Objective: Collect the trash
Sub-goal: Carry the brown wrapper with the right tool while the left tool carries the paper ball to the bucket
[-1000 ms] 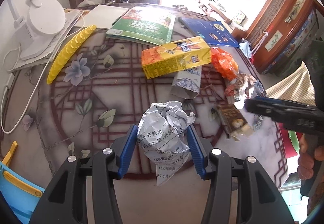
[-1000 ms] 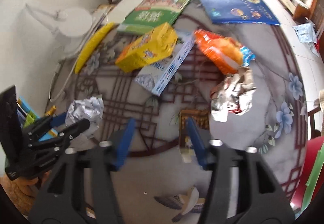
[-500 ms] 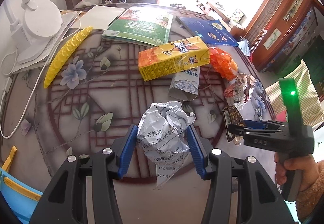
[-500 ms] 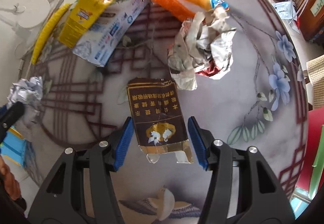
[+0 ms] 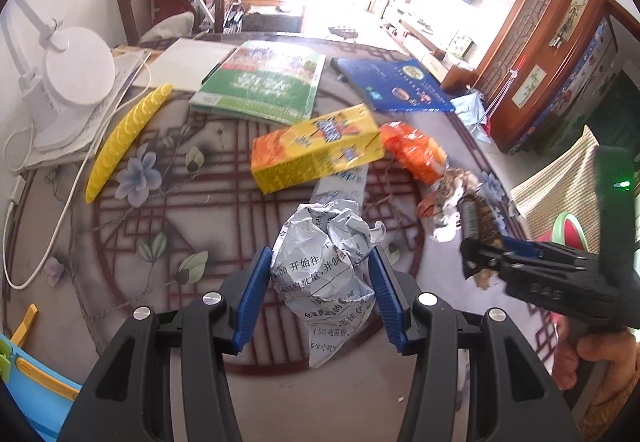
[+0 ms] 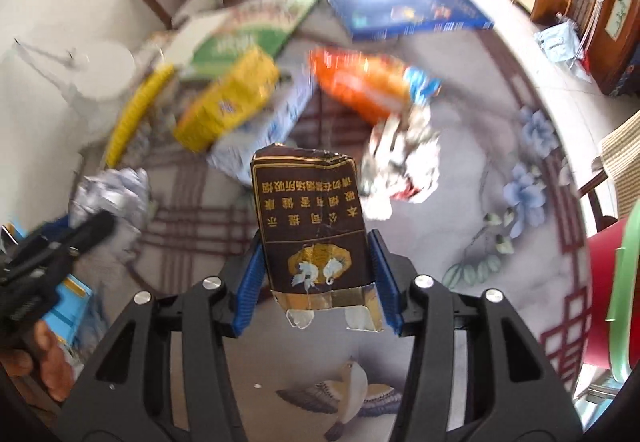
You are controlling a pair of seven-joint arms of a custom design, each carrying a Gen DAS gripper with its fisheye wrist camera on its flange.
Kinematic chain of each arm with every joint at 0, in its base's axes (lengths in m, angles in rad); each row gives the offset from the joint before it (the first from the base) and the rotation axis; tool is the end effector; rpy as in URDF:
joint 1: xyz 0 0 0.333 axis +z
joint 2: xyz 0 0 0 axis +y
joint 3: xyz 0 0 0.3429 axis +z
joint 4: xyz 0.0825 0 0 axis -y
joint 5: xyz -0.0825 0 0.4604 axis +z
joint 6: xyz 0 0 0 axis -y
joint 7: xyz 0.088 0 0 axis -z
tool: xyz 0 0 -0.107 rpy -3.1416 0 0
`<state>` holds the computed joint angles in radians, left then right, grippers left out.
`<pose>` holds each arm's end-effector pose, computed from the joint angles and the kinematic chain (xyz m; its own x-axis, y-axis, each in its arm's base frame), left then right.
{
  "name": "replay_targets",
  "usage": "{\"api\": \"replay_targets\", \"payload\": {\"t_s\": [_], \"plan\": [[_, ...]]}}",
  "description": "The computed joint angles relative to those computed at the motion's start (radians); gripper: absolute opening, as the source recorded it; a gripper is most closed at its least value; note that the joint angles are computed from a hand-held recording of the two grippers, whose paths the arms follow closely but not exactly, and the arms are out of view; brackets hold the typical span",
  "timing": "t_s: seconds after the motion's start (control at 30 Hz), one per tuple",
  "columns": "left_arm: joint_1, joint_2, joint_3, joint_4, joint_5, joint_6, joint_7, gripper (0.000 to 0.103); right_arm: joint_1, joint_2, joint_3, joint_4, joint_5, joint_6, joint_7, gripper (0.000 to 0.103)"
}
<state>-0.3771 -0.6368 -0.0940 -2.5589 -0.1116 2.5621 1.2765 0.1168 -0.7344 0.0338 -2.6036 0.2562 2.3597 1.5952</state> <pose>0.4075 -0.2094 0.5422 -0.1680 -0.9611 0.2193 -0.8315 0.0186 -0.5551 0.4186 0.0677 0.5335 0.0420 -0.9720 -0.2312 -0.8919 0.0678 -0.4471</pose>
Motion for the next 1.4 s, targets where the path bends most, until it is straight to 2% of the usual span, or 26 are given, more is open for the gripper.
{"api": "replay_targets", "payload": {"t_s": [0.1,0.2,0.77,1.1,1.4], "plan": [[-0.003,0.006,-0.008,0.012,0.005,0.02,-0.001,0.048,-0.02,-0.046,0.017,-0.009,-0.019,0.032,0.028,0.049],[-0.008,0.01,-0.012,0.022,0.006,0.035,-0.007,0.048,-0.027,-0.081,0.002,-0.015,-0.018,0.045,0.032,0.049],[-0.052,0.02,-0.043,0.052,0.015,0.04,-0.042,0.048,-0.068,-0.237,-0.007,-0.072,-0.035,0.033,0.033,0.049],[-0.078,0.069,-0.104,0.106,0.048,0.041,-0.106,0.048,-0.13,-0.329,-0.068,-0.11,-0.036,-0.01,-0.022,0.049],[-0.085,0.145,-0.192,0.184,0.124,0.029,-0.261,0.048,-0.193,-0.358,-0.158,-0.113,-0.009,-0.074,-0.169,0.049]]}}
